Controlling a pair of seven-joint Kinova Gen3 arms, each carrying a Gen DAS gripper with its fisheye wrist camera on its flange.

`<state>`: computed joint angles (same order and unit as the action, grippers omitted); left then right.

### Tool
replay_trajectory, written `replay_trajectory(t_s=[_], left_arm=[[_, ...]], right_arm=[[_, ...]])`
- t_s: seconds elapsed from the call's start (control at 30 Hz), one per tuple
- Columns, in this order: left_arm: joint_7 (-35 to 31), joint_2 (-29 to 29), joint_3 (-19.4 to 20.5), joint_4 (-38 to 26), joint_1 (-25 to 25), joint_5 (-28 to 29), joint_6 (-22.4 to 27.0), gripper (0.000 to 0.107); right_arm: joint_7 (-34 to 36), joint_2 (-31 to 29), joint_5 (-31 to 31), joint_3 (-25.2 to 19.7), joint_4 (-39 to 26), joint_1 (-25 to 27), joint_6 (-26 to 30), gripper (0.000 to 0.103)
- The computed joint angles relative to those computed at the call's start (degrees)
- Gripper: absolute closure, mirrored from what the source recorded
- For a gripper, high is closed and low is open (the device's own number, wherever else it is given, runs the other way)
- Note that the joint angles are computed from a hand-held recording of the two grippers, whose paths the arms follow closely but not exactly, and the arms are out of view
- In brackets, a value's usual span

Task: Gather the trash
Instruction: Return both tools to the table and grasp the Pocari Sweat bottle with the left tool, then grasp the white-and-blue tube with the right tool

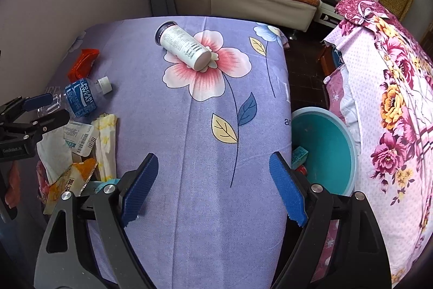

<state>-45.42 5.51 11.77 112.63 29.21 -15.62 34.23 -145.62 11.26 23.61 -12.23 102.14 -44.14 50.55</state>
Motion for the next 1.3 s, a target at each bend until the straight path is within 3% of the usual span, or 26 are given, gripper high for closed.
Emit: replay_trajectory(t_s=[0.17,0.7,0.9,0.97,1.0,1.1,1.3], left_arm=[[-5.74,-0.74,-0.58,1.06,-2.9,3.52,0.0,0.016],[-17.98,5.04,-2.59,-3.34,-4.96,2.42,8.12,0.016],[-22.06,7.25,-3.28,-2.72,-7.31,7.02,6.78,0.016],[-23.33,7.87,-3.21,-2.54,-7.43,7.88,6.08,0.021],[-24.12,8.24,-2.43,-2.47,-8.29,8.62,5.76,0.037],[-21.61,7.88,-4.4,-1.9,-5.75,7.48,4.1,0.039],[-23.97,6.73,-3.32,-2.21,-8.0,11.22,0.72,0.041]], right_arm=[[1.84,2.5,0.15,-0.02,-3.12,-0.94,1.89,0.023],[13.15,10.43,-2.52,2.55,-13.32,-2.18,6.53,0.023],[17.99,13.51,-3.09,3.48,-17.4,-2.37,8.73,0.023],[20.0,14.57,-3.59,3.72,-18.91,-2.04,9.24,0.023],[20.98,15.12,-3.89,3.87,-19.73,-1.86,9.49,0.023],[23.35,16.6,-4.58,4.52,-21.91,-1.34,9.97,0.023],[30.26,20.62,-5.96,5.47,-27.82,0.63,10.69,0.023]])
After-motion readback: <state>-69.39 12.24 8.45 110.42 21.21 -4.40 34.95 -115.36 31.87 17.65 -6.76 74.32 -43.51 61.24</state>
